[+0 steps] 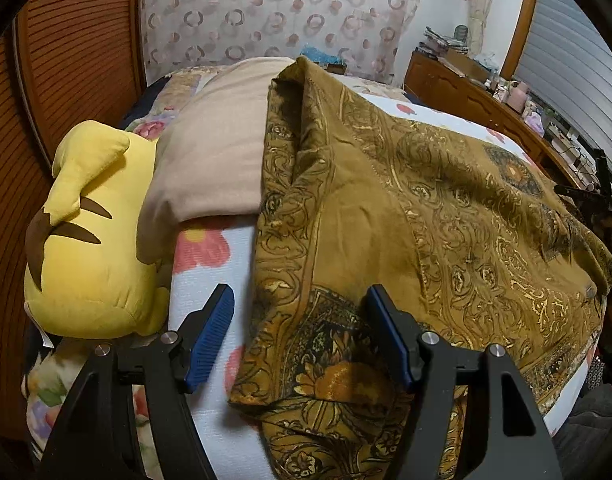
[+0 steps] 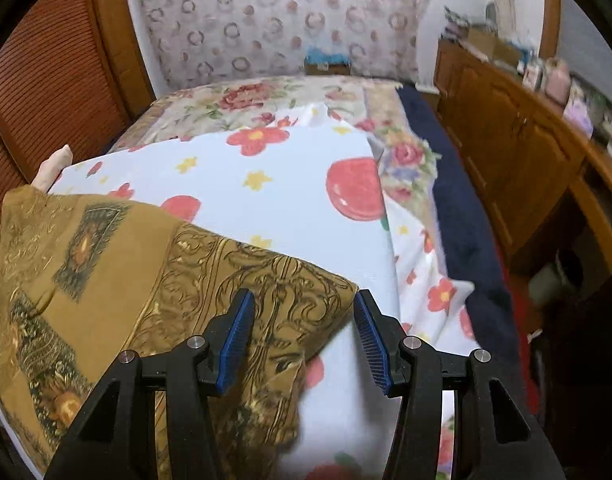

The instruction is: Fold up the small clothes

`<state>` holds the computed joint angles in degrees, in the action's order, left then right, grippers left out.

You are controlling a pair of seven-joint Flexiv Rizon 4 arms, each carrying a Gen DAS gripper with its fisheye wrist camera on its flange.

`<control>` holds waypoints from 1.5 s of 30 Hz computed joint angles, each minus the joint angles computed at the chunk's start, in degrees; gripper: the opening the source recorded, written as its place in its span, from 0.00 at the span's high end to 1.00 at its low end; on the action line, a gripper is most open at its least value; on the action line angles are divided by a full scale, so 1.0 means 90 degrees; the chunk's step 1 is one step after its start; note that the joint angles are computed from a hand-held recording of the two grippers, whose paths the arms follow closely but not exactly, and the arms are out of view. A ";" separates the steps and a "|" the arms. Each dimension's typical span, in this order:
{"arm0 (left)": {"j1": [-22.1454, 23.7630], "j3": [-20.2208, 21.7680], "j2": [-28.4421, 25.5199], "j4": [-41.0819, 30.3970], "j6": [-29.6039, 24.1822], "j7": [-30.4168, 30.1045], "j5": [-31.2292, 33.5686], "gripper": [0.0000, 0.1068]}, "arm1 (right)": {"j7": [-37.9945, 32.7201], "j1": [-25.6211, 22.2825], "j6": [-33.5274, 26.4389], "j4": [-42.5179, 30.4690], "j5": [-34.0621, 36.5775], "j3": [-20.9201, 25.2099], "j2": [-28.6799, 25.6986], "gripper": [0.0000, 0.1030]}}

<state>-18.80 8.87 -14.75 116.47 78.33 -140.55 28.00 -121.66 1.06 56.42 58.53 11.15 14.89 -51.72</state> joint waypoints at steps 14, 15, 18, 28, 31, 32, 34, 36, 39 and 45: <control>-0.0132 0.0081 -0.0005 -0.0109 -0.0107 -0.0345 0.0397 0.35 | -0.0681 -0.0039 0.1259 -0.0278 0.0944 0.0315 -0.0054 0.96; -0.0144 0.0079 -0.0001 -0.0129 -0.0155 -0.0371 0.0433 0.35 | -0.0476 0.0052 0.1315 -0.0278 0.0816 0.0202 -0.0063 0.96; -0.0111 0.0038 0.0008 -0.0142 -0.0196 -0.0401 0.0480 0.35 | -0.0036 0.0478 0.1784 0.0005 0.0176 -0.0373 -0.0075 0.95; -0.0056 -0.0015 0.0030 -0.0140 -0.0226 -0.0479 0.0559 0.35 | -0.0193 -0.0115 0.1349 0.0570 -0.0188 0.0447 0.0372 0.51; -0.0060 -0.0017 0.0028 -0.0159 -0.0247 -0.0538 0.0607 0.35 | -0.0702 -0.0394 0.1279 0.0857 0.0012 0.0745 0.0563 0.51; -0.0063 -0.0024 0.0027 -0.0171 -0.0263 -0.0551 0.0615 0.35 | -0.0831 -0.0449 0.1246 0.0951 0.0085 0.0798 0.0626 0.51; -0.0048 -0.0038 0.0029 -0.0165 -0.0260 -0.0558 0.0620 0.35 | -0.1074 -0.0559 0.1176 0.1181 0.0265 0.0905 0.0791 0.51; -0.0062 -0.0036 0.0027 -0.0180 -0.0274 -0.0597 0.0650 0.35 | -0.1323 -0.0673 0.1094 0.1406 0.0467 0.0990 0.0938 0.51; -0.0051 -0.0048 0.0028 -0.0181 -0.0271 -0.0616 0.0662 0.35 | -0.1613 -0.0730 0.1054 0.1729 0.0700 0.0977 0.1120 0.51; -0.0045 -0.0056 0.0028 -0.0190 -0.0289 -0.0644 0.0686 0.34 | -0.2082 -0.0793 0.1156 0.2259 0.0976 0.0898 0.1378 0.51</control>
<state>-19.20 8.37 -14.50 114.76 75.73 -146.35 34.18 -140.40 -6.08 66.82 78.86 19.93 22.97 -39.32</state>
